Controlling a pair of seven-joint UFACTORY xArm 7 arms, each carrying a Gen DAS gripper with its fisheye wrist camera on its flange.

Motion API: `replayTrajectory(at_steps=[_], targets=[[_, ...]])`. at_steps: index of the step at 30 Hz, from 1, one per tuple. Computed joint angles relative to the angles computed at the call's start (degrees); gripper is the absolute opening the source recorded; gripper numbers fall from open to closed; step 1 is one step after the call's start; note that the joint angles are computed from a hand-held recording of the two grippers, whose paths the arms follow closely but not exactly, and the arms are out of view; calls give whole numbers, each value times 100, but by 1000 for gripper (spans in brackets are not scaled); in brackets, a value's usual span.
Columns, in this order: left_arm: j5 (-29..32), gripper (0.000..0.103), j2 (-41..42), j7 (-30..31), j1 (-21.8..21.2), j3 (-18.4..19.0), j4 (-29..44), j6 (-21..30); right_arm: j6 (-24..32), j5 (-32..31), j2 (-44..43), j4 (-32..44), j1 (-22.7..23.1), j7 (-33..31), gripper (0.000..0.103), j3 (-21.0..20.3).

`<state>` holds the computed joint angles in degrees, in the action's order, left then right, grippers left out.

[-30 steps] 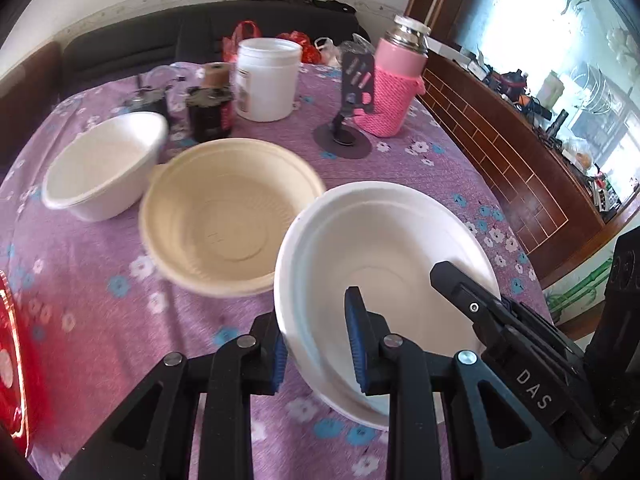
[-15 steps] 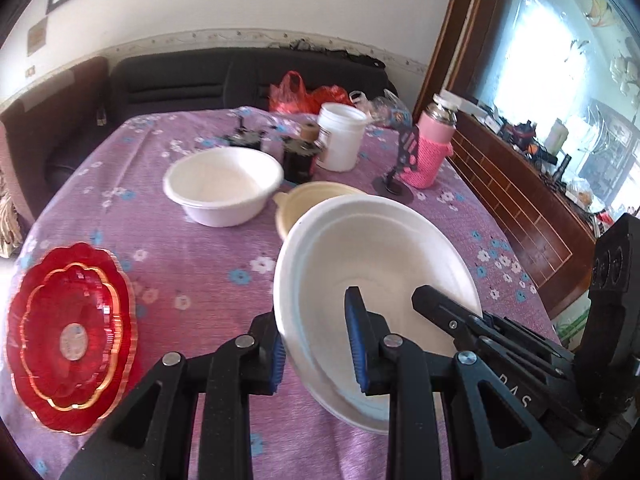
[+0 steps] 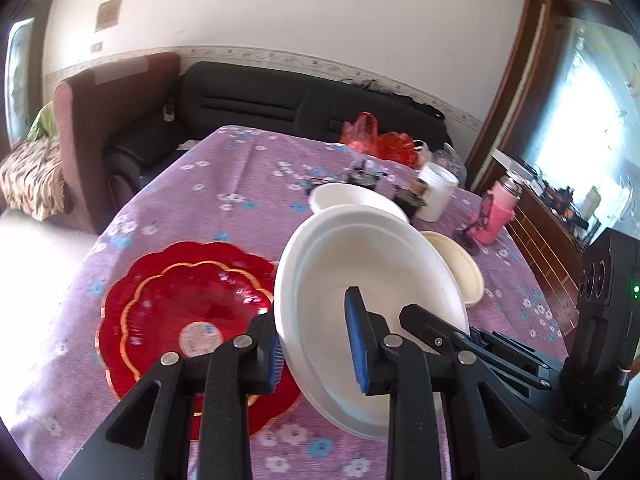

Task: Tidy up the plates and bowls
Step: 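Lift and carry the white plate with the right tool to the red plates, then lower the white plate onto the small red plate and open the right tool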

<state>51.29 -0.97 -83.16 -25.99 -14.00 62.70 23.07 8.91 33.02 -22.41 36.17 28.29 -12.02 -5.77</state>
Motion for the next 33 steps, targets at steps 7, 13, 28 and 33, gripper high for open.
replayTrajectory(at_steps=[7, 13, 28, 33], targets=[[-201, 25, -396, -174, 580, 157, -833, -685, 0, 116, 974, 695, 147, 17, 18, 409], [-771, 25, -240, 150, 954, 255, -1191, -1192, -4, -265, 1840, 1224, -285, 429, 19, 1081], [-468, 32, 171, -175, 907, 527, -1068, -1082, 62, -1488, 2706, 1751, -847, 1331, 19, 1684], [-535, 45, 222, -147, 833, 597, -1039, -1109, 0, -2560, 2724, 1714, -729, 2114, 19, 1532]])
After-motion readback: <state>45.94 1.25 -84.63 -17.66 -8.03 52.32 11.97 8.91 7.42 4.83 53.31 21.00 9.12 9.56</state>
